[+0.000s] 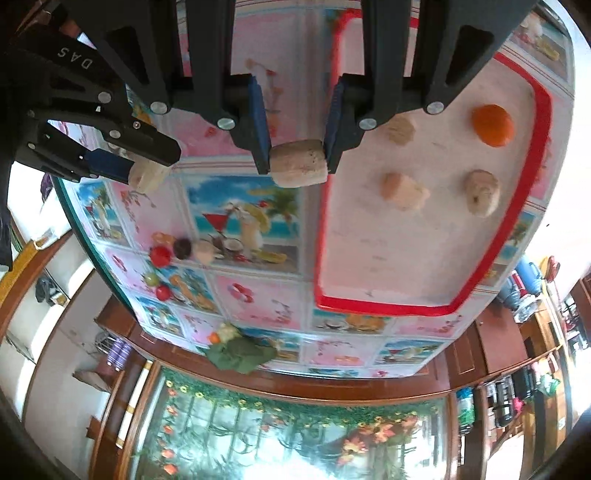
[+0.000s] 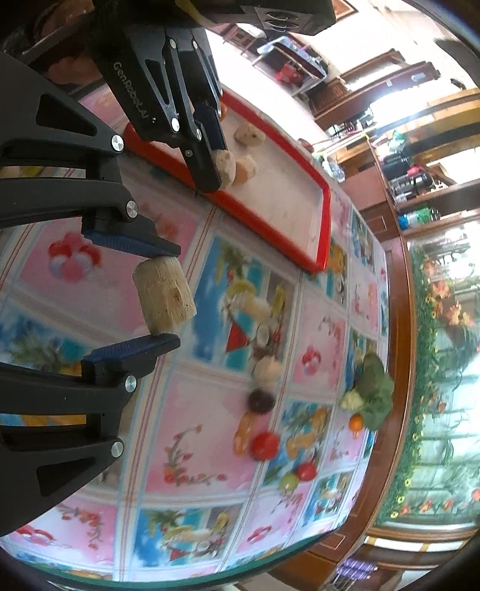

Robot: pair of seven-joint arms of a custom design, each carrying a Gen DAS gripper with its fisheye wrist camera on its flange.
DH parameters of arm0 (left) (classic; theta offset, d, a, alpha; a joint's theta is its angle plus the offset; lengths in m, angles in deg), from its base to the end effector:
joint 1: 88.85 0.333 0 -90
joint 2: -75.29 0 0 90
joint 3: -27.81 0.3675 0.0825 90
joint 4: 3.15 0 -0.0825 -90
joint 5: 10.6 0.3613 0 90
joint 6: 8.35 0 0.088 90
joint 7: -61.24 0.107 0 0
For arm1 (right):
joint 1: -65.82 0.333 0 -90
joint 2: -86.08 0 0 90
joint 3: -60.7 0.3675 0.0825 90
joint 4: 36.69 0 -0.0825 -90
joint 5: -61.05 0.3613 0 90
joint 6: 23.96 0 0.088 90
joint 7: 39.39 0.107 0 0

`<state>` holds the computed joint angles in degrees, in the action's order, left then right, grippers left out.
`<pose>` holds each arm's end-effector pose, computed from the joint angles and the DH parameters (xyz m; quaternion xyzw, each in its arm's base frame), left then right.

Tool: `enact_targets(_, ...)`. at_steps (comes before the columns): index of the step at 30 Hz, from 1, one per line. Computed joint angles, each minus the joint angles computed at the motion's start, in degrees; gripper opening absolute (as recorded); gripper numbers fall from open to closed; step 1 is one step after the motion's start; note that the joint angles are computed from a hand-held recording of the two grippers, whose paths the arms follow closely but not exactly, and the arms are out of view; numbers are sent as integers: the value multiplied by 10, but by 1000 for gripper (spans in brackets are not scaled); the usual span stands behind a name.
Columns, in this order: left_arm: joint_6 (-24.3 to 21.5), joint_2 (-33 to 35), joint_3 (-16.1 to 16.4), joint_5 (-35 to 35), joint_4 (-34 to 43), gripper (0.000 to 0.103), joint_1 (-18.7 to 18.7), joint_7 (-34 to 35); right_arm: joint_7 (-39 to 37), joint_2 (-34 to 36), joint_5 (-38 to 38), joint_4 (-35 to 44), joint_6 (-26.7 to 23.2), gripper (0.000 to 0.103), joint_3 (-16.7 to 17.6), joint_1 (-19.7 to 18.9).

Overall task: Organize fruits
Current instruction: 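Carry the beige cylinder and beige cube over the red-rimmed tray with both grippers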

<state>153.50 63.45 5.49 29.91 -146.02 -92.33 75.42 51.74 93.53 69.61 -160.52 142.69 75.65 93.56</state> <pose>0.3940 -0.2349 0.4689 -0.7440 0.5854 -0.2517 0.2008 0.4424 0.3876 0.4757 -0.8364 0.4529 -0.0694 0.3008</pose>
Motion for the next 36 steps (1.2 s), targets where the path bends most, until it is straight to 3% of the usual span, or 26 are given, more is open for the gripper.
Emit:
enact_targets(14,-4,-30,27,-24,-20,31,70,49,12,91,-51,137,-37,41,18,24)
enact_targets(22,-17,-8,47,-13,-14,31,107,62,18,176,-76,254,-77,41,24,43)
enact_targets(36,-9,64,109,6,13,31,86,54,25,289,-109,399,-160,41,8,86)
